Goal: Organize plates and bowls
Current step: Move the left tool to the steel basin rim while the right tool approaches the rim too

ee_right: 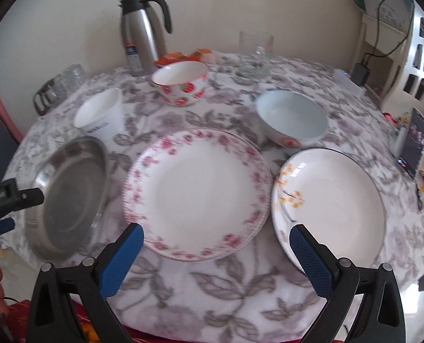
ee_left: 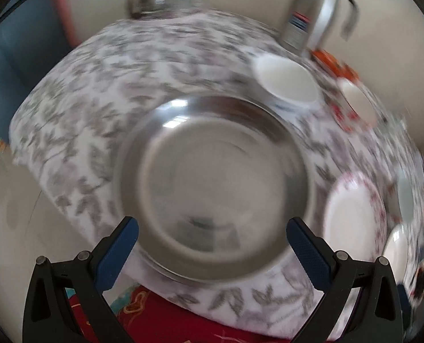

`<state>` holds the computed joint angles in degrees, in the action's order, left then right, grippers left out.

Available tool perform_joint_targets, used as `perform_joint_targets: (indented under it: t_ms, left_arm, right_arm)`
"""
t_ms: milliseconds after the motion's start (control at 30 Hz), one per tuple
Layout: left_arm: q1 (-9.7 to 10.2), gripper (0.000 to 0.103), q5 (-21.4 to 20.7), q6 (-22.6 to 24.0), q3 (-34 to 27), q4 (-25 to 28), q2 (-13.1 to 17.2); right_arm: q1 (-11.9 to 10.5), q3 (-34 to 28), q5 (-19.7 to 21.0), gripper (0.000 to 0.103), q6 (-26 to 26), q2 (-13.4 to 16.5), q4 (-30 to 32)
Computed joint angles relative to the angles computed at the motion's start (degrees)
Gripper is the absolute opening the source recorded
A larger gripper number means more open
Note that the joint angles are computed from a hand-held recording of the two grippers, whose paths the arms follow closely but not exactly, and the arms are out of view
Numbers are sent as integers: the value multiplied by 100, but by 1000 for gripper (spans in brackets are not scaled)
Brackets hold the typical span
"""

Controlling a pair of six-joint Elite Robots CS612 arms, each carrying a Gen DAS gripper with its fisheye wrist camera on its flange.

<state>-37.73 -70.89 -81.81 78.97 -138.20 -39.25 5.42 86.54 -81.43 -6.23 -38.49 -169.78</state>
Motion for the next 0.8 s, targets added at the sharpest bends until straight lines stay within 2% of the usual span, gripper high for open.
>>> perform_joint_targets:
  t_ms: [100,200,333,567,700,800]
  left_arm:
    - [65,103,105,-488,183,63,-92]
    - [136,103,180,-877,503,-290,-197]
    - [201,103,208,-1168,768,-566,-266]
    - [245,103,323,-1118,997,-1027,-266]
    - [262,103,341,-989,1067,-1350,-236]
    - [305,103,256,-773,1111,-1855,-158]
  right_arm:
    - [20,-23,258,103,35,14,-55]
    - [58,-53,481,103,-4,31,-44]
    - [103,-126,884,103,-125,84,-3]
    - [176,-316,1151,102,-105,205,284]
    - [211,-468,1295,91,-204,285,597]
    - [248,-530,1385,90,-369,322,700]
